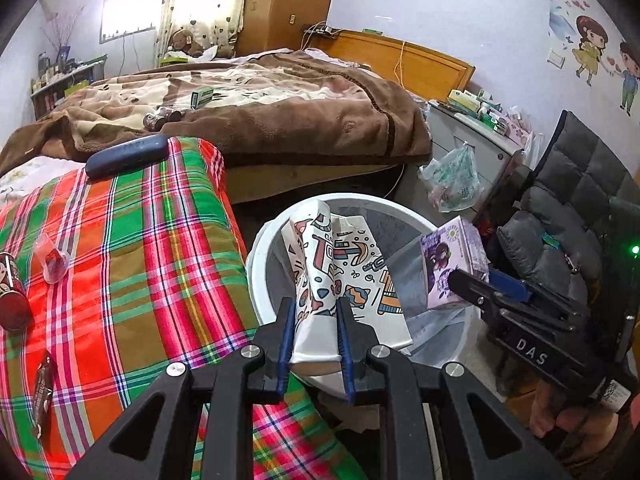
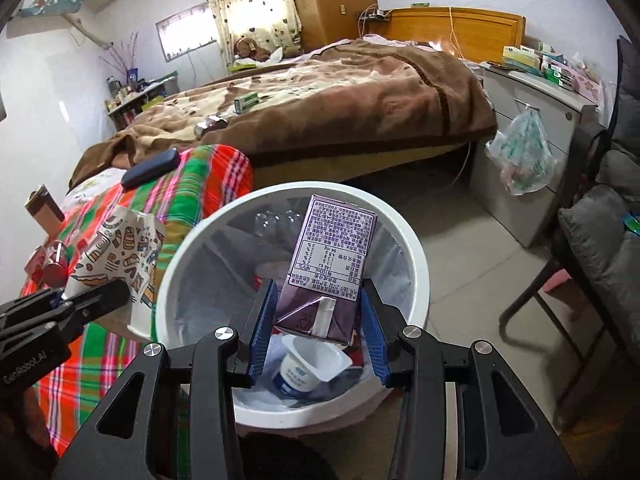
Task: Collect trash
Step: 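Open both tools to drop the bag and carton into the wastebasket, then move both tools back toward the red cartoon can and small cup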
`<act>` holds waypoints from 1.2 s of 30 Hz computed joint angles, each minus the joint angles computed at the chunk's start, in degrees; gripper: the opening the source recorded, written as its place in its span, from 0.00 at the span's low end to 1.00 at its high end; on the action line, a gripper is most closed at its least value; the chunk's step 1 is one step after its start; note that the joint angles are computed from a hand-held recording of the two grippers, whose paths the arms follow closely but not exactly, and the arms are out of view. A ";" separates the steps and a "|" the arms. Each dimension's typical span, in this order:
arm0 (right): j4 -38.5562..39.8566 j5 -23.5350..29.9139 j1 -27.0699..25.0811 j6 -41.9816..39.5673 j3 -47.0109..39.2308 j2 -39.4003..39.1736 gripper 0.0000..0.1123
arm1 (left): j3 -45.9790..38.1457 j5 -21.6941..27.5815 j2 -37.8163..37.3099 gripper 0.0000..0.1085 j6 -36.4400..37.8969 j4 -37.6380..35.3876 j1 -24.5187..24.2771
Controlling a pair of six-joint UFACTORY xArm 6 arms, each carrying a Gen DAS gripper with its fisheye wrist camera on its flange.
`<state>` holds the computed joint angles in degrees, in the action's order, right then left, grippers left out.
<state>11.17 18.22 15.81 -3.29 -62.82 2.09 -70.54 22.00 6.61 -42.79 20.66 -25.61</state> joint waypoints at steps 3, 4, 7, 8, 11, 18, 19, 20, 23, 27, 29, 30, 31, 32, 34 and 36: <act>0.40 0.70 -0.32 -0.53 -0.17 0.17 0.38 | -0.36 0.43 0.20 0.19 -0.72 0.73 0.10; -0.27 0.66 -0.34 -0.04 -0.06 0.09 0.39 | -0.27 0.50 0.12 0.24 -0.90 0.94 0.14; -2.63 0.22 -0.44 2.08 0.39 -0.22 0.49 | 0.62 -0.25 -0.57 0.43 -0.89 0.54 0.35; -1.55 0.24 -0.42 1.39 0.62 -0.48 0.49 | 0.75 -0.44 -0.69 0.43 -0.72 0.40 0.42; -1.17 0.13 -0.35 1.49 0.78 -0.62 0.49 | 1.47 -0.43 -1.55 0.43 -1.67 1.42 0.49; -0.40 -0.60 0.12 1.54 1.51 -1.41 0.49 | 3.93 -0.51 -4.06 0.43 -4.54 4.21 1.01; -0.16 -0.70 0.24 1.38 1.52 -1.44 0.49 | 4.36 -0.31 -4.61 0.43 -5.28 4.92 1.08; -0.07 -0.83 0.34 1.29 1.59 -1.53 0.49 | 4.75 -0.40 -5.00 0.43 -5.70 5.26 1.16; -0.26 -1.36 0.69 1.56 1.98 -1.86 0.49 | 6.21 -0.51 -6.54 0.44 -7.31 6.60 1.45; 0.09 -2.17 1.48 1.78 2.56 -2.40 0.49 | 8.15 -0.50 -8.77 0.44 -9.11 8.24 1.90; 0.46 -2.59 1.96 1.44 2.70 -2.52 0.49 | 9.52 -0.44 -10.29 0.44 -10.02 8.96 2.18; 0.59 -2.69 2.17 1.31 2.69 -2.50 0.49 | 10.10 -0.55 -10.86 0.44 -10.39 9.27 2.33; 0.59 -2.74 2.41 1.39 2.67 -2.49 0.49 | 10.87 -0.51 -11.72 0.44 -11.24 10.01 2.57; 1.28 -2.91 2.79 0.82 2.64 -2.45 0.49 | 11.36 -0.35 -12.32 0.44 -11.80 10.45 2.73; 1.95 -3.25 3.44 0.25 2.76 -2.49 0.49 | 13.32 -0.51 -14.36 0.44 -13.29 11.61 3.42; 2.69 -3.39 4.13 -0.53 2.75 -2.49 0.49 | 15.04 -0.40 -16.18 0.46 -14.93 12.85 4.06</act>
